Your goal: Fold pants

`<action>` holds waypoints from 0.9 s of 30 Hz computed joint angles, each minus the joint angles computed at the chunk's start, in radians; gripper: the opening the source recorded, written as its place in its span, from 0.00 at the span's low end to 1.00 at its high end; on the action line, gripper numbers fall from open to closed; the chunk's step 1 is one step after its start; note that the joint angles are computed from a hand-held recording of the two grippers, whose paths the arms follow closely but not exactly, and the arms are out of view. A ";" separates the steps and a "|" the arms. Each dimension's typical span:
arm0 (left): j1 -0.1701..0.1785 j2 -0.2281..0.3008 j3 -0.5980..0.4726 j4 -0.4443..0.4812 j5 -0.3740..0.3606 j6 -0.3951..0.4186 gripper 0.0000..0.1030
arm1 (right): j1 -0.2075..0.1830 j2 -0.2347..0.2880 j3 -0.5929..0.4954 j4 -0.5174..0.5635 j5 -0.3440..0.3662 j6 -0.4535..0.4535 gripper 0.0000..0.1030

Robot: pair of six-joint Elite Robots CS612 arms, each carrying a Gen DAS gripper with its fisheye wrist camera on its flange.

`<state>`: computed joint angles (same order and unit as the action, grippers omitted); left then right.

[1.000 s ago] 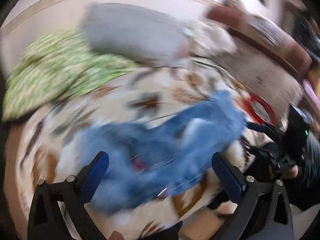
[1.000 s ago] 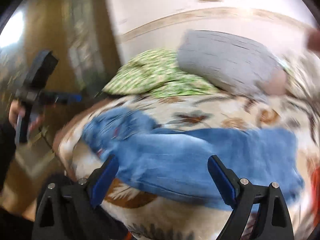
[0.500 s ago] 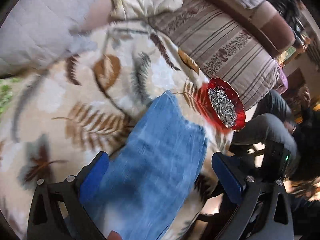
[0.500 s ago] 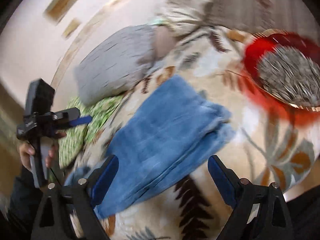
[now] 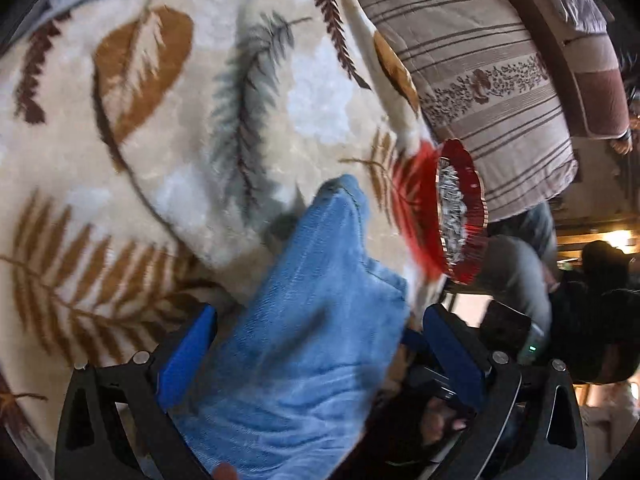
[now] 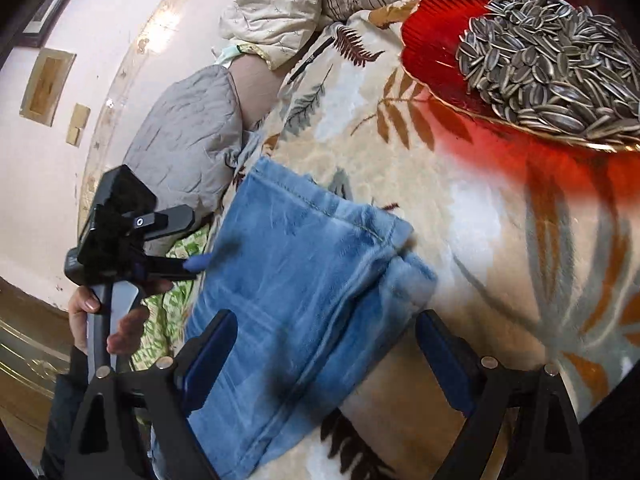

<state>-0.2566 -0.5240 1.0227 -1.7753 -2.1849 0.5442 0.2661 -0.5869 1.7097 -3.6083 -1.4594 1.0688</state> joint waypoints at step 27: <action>0.035 -0.104 0.182 -0.262 -0.072 0.015 0.06 | 0.032 0.010 -0.074 -0.090 -0.137 -0.215 0.12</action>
